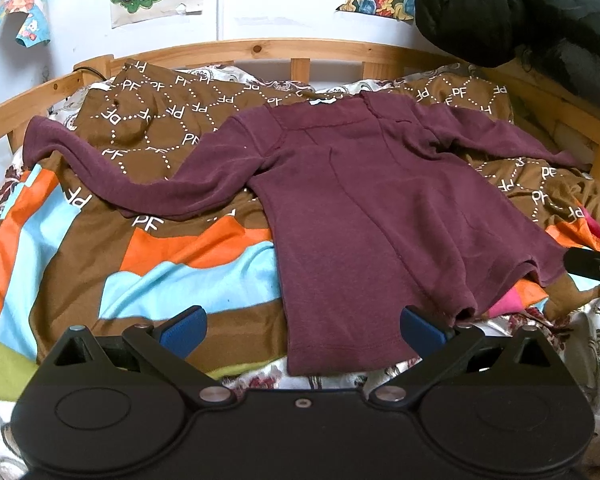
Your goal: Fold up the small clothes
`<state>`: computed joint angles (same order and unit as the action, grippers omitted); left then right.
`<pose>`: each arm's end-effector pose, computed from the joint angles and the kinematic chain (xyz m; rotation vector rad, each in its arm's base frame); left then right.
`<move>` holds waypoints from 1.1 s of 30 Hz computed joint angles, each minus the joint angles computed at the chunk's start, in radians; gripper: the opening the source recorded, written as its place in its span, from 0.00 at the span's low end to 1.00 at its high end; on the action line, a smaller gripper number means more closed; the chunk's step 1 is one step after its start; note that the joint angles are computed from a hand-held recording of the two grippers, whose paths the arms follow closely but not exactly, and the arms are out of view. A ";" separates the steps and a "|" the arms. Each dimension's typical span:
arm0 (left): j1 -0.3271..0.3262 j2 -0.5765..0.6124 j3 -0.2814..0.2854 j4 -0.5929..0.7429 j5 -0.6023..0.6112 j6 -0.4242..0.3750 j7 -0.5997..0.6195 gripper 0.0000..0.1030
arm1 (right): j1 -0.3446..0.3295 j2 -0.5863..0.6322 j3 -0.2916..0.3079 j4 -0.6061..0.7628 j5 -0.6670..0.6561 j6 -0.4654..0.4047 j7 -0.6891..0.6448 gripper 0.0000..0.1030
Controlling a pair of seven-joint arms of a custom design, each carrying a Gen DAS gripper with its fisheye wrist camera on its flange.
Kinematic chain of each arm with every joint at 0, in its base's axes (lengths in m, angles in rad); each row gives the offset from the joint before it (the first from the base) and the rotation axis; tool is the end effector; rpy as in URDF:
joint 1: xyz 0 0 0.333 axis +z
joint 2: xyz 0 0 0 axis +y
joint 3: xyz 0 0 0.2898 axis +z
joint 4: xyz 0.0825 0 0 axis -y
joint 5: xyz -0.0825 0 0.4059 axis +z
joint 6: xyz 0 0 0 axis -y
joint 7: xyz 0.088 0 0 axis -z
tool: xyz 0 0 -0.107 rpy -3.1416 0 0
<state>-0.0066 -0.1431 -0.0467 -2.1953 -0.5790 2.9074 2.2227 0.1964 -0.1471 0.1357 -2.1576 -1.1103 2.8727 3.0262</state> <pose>0.5731 0.0019 0.5044 -1.5334 1.8802 -0.9114 0.5187 0.2350 0.5007 -1.4435 1.6804 -0.7824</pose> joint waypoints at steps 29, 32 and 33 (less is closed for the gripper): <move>-0.007 0.691 -0.033 1.134 0.619 -0.429 -0.529 0.99 | 0.019 0.337 -0.158 0.459 0.154 -0.095 -0.214 1.00; -0.006 0.765 -0.059 1.179 0.562 -0.388 -0.490 0.99 | 0.029 0.384 -0.224 0.480 0.140 -0.024 -0.107 1.00; -0.002 0.786 -0.071 1.192 0.539 -0.383 -0.471 0.99 | 0.046 0.394 -0.258 0.485 0.073 -0.018 -0.028 1.00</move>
<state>-0.0089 0.6432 -0.1181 -1.0030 -0.0398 2.5249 1.7522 0.2421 0.2468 -0.1221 -1.6728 -1.0370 2.8550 2.9978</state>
